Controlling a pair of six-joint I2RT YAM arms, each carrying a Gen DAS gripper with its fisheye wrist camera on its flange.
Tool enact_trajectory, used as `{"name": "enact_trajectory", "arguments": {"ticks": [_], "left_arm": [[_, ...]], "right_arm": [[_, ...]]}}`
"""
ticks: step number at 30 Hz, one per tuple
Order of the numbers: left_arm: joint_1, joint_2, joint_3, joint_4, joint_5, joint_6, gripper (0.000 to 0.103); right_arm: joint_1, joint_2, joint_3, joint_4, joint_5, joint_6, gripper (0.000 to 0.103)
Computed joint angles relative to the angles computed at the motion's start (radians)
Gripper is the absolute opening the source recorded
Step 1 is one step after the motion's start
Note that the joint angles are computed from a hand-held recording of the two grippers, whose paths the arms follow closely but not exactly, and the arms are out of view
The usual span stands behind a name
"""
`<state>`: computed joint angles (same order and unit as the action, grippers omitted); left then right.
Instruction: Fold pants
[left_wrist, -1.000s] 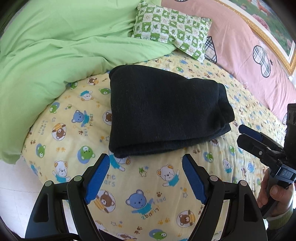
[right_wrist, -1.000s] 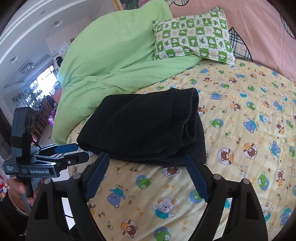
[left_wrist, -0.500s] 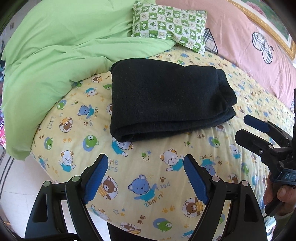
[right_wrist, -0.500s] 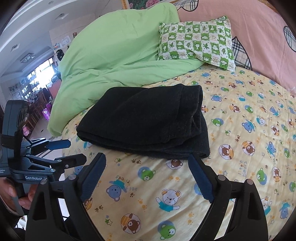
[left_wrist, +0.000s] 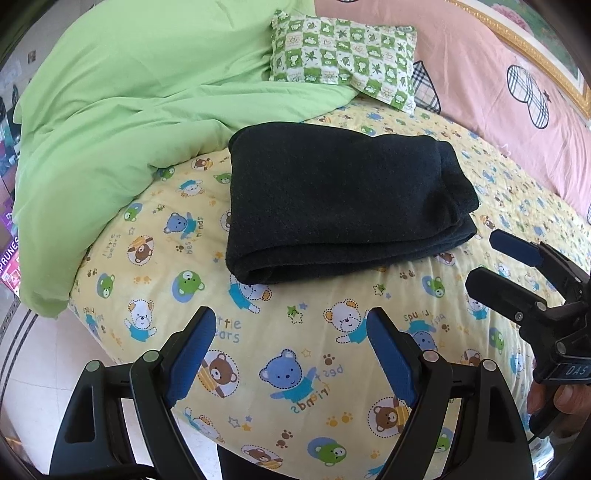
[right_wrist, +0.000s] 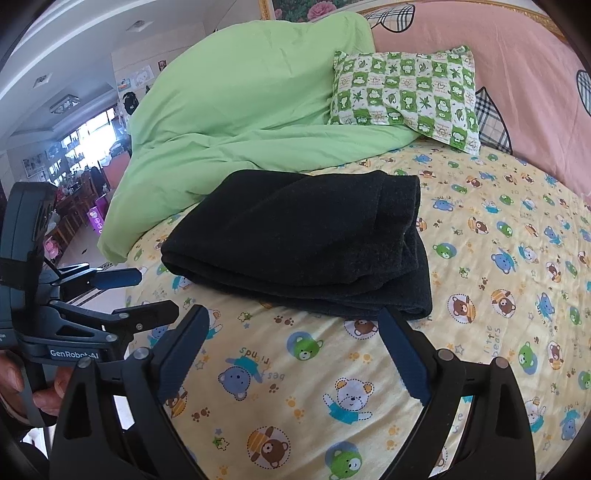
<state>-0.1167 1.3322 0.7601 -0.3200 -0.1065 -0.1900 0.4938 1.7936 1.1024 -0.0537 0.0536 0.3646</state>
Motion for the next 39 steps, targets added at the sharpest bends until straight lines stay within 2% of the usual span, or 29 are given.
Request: {"name": "enact_trajectory", "arguments": {"ticks": [39], "left_arm": [[-0.032,0.117,0.062,-0.001,-0.012,-0.023,0.084]], "right_arm": [[-0.018,0.068,0.044,0.011,-0.055,0.002,0.094]]}}
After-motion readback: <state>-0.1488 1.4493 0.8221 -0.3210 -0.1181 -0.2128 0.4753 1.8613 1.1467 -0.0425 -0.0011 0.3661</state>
